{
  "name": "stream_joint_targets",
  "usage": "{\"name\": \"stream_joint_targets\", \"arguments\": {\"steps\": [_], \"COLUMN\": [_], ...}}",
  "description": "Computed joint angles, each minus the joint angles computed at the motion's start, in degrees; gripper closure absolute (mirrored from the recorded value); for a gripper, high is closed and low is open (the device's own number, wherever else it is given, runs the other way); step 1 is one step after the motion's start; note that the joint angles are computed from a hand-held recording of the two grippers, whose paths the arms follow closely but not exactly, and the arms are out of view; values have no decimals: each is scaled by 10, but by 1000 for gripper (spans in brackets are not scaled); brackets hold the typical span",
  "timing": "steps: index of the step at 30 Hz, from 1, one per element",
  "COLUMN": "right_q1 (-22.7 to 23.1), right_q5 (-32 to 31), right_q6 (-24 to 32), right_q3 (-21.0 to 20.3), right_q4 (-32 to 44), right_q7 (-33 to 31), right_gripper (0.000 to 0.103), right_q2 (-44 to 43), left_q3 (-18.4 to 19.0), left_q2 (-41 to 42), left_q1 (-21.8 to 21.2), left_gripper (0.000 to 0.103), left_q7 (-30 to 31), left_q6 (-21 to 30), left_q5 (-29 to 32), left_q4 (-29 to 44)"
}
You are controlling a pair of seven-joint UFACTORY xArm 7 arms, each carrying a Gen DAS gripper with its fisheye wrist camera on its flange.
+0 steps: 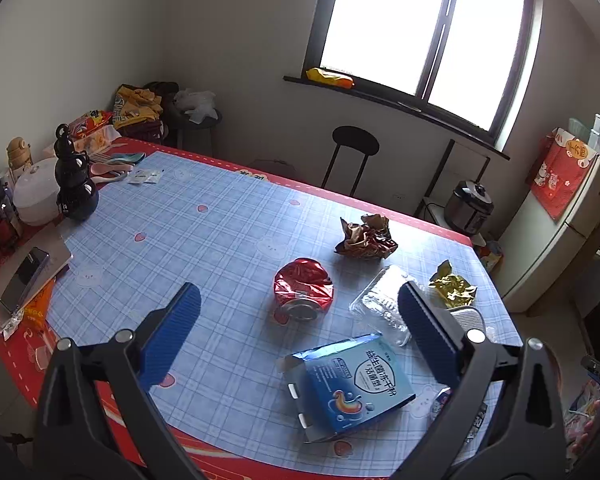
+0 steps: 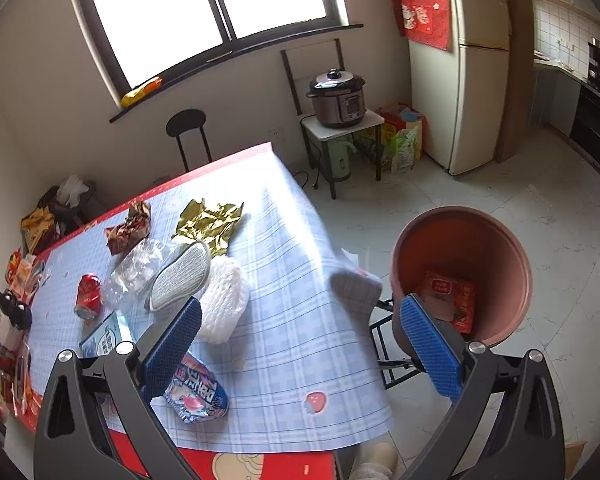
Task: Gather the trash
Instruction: 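Move both tools back over the table toward the snack wrapper, then grasp the blue-pink snack wrapper with the right tool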
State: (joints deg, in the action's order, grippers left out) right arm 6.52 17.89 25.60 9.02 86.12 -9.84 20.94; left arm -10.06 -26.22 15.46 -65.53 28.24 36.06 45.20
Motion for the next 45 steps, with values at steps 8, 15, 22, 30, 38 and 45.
{"name": "stream_joint_targets", "arguments": {"steps": [8, 15, 22, 30, 38, 45], "right_q1": [80, 120, 144, 140, 134, 123], "right_q5": [-80, -107, -130, -116, -107, -92], "right_q6": [65, 143, 212, 260, 260, 278], "right_q3": [-2, 10, -1, 5, 10, 16], "right_q4": [65, 165, 238, 259, 216, 192], "right_q7": [59, 40, 34, 18, -11, -35], "right_gripper": [5, 5, 5, 5, 12, 37], "right_q2": [96, 187, 239, 257, 227, 202], "left_q3": [93, 132, 135, 133, 128, 120], "left_q2": [17, 37, 45, 70, 93, 101], "left_q1": [-6, -15, -19, -33, -45, -49], "left_gripper": [6, 6, 6, 6, 6, 6], "left_q7": [147, 290, 359, 393, 408, 402], "left_q6": [-84, -110, -119, -124, -129, -128], "left_q5": [-86, -191, -270, -322, -339, -334], "left_q4": [-63, -83, -95, -90, -75, -66]}}
